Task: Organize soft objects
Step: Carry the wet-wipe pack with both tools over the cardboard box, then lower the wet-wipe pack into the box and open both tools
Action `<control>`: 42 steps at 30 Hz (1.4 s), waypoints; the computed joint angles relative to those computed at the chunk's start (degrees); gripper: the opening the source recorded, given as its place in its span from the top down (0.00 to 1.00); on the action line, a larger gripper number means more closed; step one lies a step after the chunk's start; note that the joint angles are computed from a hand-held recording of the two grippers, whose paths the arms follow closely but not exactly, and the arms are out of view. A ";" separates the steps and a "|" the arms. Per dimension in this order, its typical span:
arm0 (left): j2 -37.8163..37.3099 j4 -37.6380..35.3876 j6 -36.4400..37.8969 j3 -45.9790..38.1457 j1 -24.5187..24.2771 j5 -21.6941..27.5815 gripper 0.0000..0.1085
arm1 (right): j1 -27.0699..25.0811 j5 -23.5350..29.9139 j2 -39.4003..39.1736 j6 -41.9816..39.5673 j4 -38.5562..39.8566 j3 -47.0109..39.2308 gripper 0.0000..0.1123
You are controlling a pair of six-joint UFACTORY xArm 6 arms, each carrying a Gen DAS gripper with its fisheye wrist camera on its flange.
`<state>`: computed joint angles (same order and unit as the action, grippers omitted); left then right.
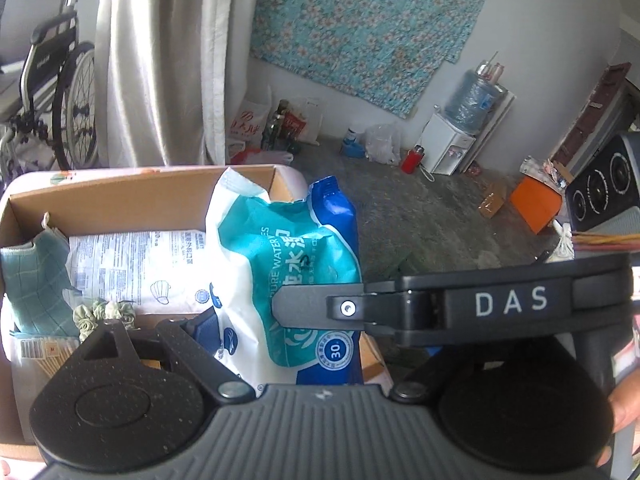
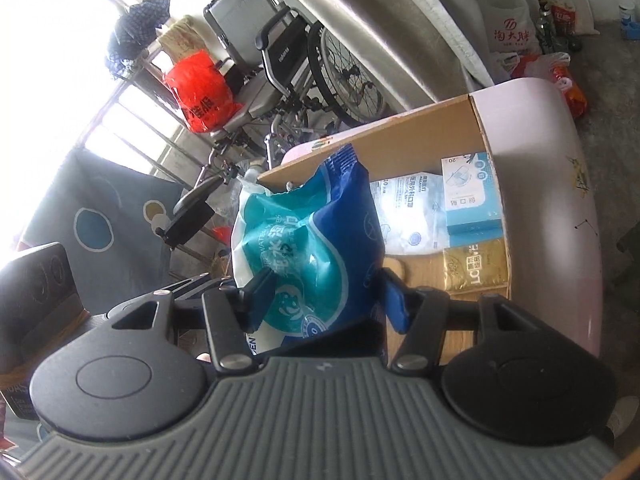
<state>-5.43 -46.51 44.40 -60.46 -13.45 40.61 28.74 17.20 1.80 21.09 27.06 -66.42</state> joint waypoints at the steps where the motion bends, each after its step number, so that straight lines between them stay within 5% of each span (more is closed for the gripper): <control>1: 2.99 0.70 -1.05 -2.45 0.83 1.39 0.14 | -0.75 1.86 2.47 -1.11 1.58 -2.66 0.50; 8: 18.57 3.56 -7.32 -13.69 5.80 10.49 0.19 | -3.04 13.70 17.57 0.48 -0.46 -16.96 0.51; 19: 24.38 7.09 -12.07 -16.59 6.42 12.61 0.16 | -3.99 22.02 25.06 3.56 -3.87 -22.82 0.51; 32: 26.08 3.16 -12.90 -19.71 9.27 17.86 0.24 | -4.76 12.87 18.39 9.82 -9.25 -15.50 0.51; 37: 20.14 1.04 -10.39 -14.90 11.50 15.24 0.22 | -4.92 7.94 15.04 11.47 -10.02 -10.78 0.50; 42: 10.90 0.12 -6.73 -6.86 13.72 9.29 0.20 | -3.92 8.48 15.85 7.14 -5.29 -11.92 0.56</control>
